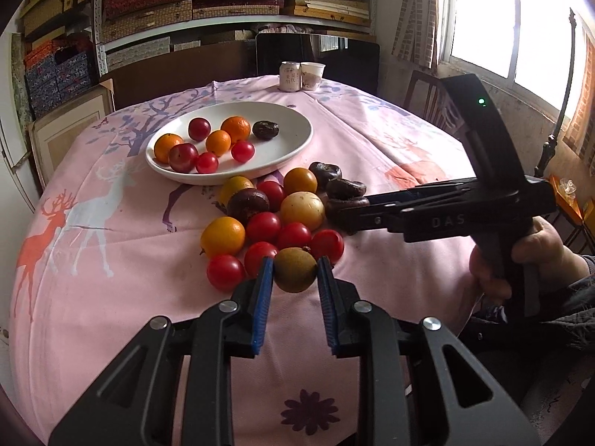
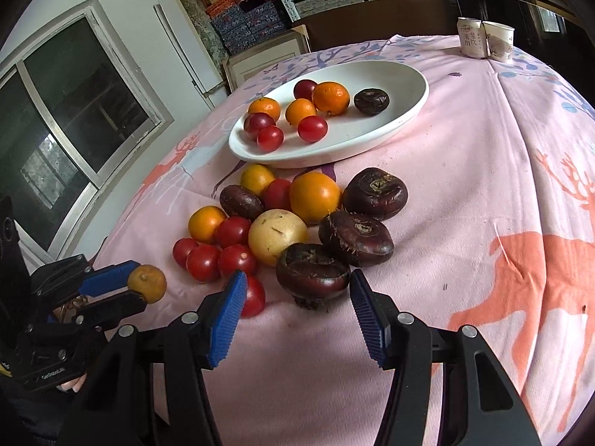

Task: Organize fruits
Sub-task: 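Grasp a small yellow fruit with the left tool while the right tool grasps a dark brown fruit, then place the yellow fruit on the plate with the left tool while the right tool places the brown fruit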

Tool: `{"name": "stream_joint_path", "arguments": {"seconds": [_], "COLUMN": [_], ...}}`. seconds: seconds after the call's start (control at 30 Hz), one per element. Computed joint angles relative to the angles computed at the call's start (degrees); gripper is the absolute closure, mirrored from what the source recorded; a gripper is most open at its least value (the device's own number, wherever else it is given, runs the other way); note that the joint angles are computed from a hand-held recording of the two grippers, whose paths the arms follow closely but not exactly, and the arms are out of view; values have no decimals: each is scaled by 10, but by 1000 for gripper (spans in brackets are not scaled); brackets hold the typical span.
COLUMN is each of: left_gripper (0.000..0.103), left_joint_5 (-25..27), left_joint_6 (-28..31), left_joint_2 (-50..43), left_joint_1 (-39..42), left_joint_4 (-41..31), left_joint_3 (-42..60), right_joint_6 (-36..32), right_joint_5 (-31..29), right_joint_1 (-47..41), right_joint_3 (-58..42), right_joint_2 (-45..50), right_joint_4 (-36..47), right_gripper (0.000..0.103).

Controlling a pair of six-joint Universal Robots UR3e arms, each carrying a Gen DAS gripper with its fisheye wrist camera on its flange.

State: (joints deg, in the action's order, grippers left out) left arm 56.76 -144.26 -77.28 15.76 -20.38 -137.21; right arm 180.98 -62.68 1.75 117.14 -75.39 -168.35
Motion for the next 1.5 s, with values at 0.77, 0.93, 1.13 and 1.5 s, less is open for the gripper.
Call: {"name": "stream_joint_path", "arguments": {"seconds": [0.77,0.93,1.13,1.5], "left_gripper": [79,79,59,51], "left_joint_5": [64,111,127,57], "left_joint_6": [-111,-131,-143,-27], "left_joint_2": [-299,-414,-448,-178], "left_joint_1": [-108,-137,-141,-38], "left_joint_4": [17,-35,-59,-17], "left_joint_3": [349,499,546,201], "right_joint_6": [7,18,29,-17], "right_joint_5": [55,15,-7,29], "right_joint_1": [-73,-44,-37,-90], "right_joint_3": [-228,-366,-398,-58], "right_joint_2": [43,152,185,-31], "right_joint_4": [117,155,149,22], "right_gripper": [60,60,53,52]}}
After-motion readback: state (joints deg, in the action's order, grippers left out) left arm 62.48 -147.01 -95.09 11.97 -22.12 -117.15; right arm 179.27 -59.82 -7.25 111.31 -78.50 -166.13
